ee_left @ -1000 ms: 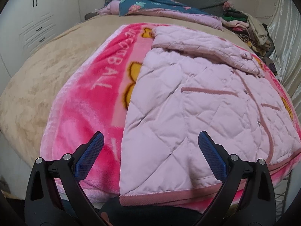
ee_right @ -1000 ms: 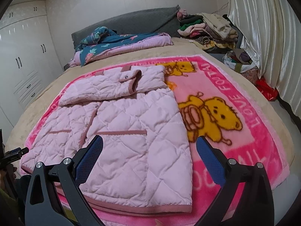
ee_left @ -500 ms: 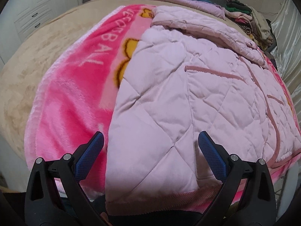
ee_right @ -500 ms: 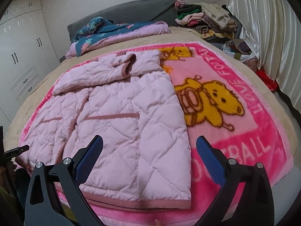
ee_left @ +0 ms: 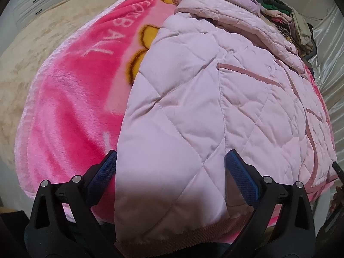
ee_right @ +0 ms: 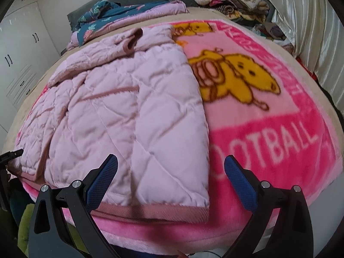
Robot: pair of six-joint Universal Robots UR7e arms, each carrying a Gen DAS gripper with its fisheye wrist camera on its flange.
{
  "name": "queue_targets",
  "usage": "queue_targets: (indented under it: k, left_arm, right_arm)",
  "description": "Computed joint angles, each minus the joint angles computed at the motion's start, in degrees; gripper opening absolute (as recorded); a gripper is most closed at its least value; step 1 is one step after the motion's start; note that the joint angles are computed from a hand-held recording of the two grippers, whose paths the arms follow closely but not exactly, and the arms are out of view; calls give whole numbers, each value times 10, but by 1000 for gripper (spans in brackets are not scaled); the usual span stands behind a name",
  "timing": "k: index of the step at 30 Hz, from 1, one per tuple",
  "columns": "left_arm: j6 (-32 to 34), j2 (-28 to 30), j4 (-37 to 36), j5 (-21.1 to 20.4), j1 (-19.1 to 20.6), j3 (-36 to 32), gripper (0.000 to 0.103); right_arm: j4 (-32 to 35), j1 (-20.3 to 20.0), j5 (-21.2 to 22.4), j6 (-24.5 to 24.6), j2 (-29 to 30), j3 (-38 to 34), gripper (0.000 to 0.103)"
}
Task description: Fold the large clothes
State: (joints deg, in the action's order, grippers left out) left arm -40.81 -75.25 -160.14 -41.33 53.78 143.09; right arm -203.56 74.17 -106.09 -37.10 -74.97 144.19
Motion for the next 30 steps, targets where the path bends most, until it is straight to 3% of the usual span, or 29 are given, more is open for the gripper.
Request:
queue_targets:
  k: [6, 12, 17, 20, 25, 30]
  left_arm:
    - [2, 3, -9, -6, 4, -3, 94]
    - [2, 4, -13, -7, 5, -3, 94]
    - [7, 7, -23, -5, 4, -1, 93]
    - [21, 7, -46, -8, 0, 7, 83]
    - [31, 11, -64, -1, -10, 13, 67]
    - [36, 12, -70, 18, -36, 22, 36]
  right_arm:
    - [27, -18, 9, 6, 4, 1, 99]
    - [46, -47, 54, 24, -3, 7, 98]
    - [67, -55, 107, 7, -21, 15, 54]
    - [60, -50, 124, -7, -32, 20, 30]
    - [48, -40, 156, -22, -53, 27, 24]
    - [54, -32, 169, -22, -65, 23, 23]
